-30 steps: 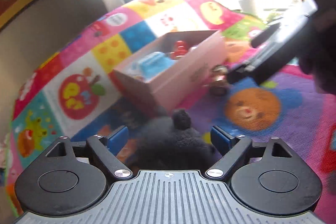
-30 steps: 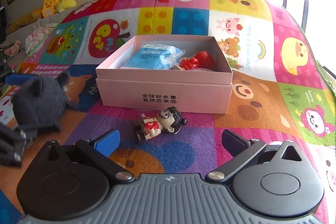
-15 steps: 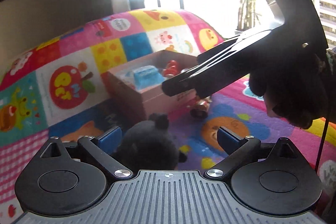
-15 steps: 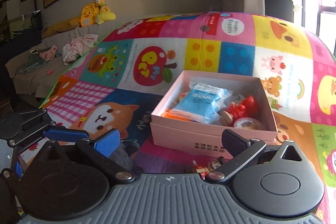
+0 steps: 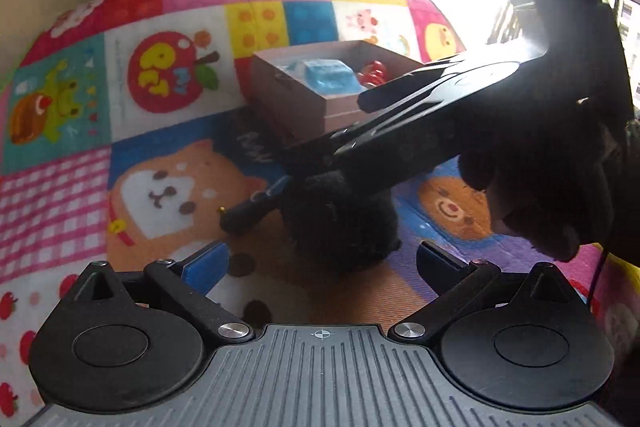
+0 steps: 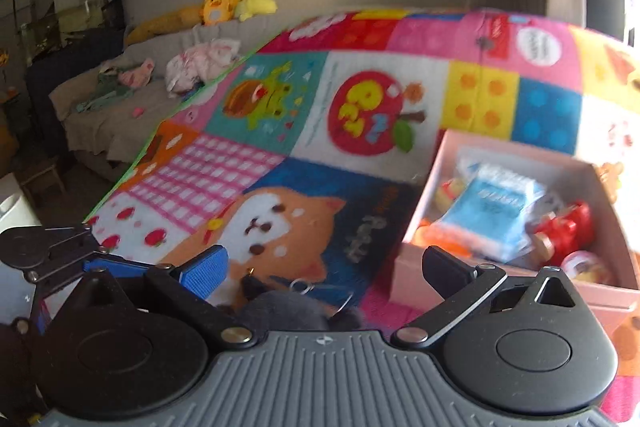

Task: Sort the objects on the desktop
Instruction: 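Carry the plush cat toward the pink box with the left gripper while the right reaches for the boy figurine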

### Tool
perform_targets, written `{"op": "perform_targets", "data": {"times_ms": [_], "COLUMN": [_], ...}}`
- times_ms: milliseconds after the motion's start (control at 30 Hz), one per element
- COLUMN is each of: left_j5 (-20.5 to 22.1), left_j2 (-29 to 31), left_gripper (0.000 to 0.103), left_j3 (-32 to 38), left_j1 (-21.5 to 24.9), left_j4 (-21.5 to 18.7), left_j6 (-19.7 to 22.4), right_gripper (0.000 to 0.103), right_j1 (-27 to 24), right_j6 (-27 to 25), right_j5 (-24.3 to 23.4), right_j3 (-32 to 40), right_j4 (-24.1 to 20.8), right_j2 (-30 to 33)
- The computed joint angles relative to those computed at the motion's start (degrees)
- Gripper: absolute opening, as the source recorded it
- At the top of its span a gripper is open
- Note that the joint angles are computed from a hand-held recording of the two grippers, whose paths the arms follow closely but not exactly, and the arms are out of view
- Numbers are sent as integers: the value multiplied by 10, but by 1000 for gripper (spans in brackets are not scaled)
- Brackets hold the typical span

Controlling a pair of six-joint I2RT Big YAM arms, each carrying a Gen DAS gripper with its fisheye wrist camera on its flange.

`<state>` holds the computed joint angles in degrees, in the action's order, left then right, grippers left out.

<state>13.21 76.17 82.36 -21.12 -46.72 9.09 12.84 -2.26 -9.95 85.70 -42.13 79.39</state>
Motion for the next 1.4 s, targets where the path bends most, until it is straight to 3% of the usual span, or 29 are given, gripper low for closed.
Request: {"op": "perform_targets", "data": {"times_ms": [100,267,467,667,867,900,967,1100,1233,1300,1400], "left_j5": [7,13,42,-3,-83,-92,-91,-78,-96,-107,-80], "left_j2": [4,17,46,71,96,95,94,77,63,67,78], "left_gripper": [103,103,103,103,101,92,84,81,80,80,80], "left_j3": [-1,6,27,41,56,53,52,32,25,36,60], "left_j1": [-7,-15,-43,-85,-105,-105,-103,-93,-73,-57,-30], "left_j4": [-3,-1,19,42,61,69,65,70,73,61,23], "left_j6": [6,-14,-48,-69,-75,-72,-63,-36,-3,3,-12], "right_gripper": [103,103,103,103,103,103,103,103,103,103,103], "right_j1": [3,-35,-73,-109,-132,-132,-130,-122,-112,-107,-101], "right_j6": [-38,-43,-20,18,33,35,37,30,8,-9,-25], "right_j5": [36,72,112,112,128,127,122,116,97,89,83], "right_j3": [-33,-86,-115,-147,-160,-160,-161,-162,-149,-141,-128], "right_j4": [18,52,29,47,55,55,53,48,32,24,19], "right_j2": [-16,-68,-88,-114,-127,-126,-124,-119,-105,-94,-74]}}
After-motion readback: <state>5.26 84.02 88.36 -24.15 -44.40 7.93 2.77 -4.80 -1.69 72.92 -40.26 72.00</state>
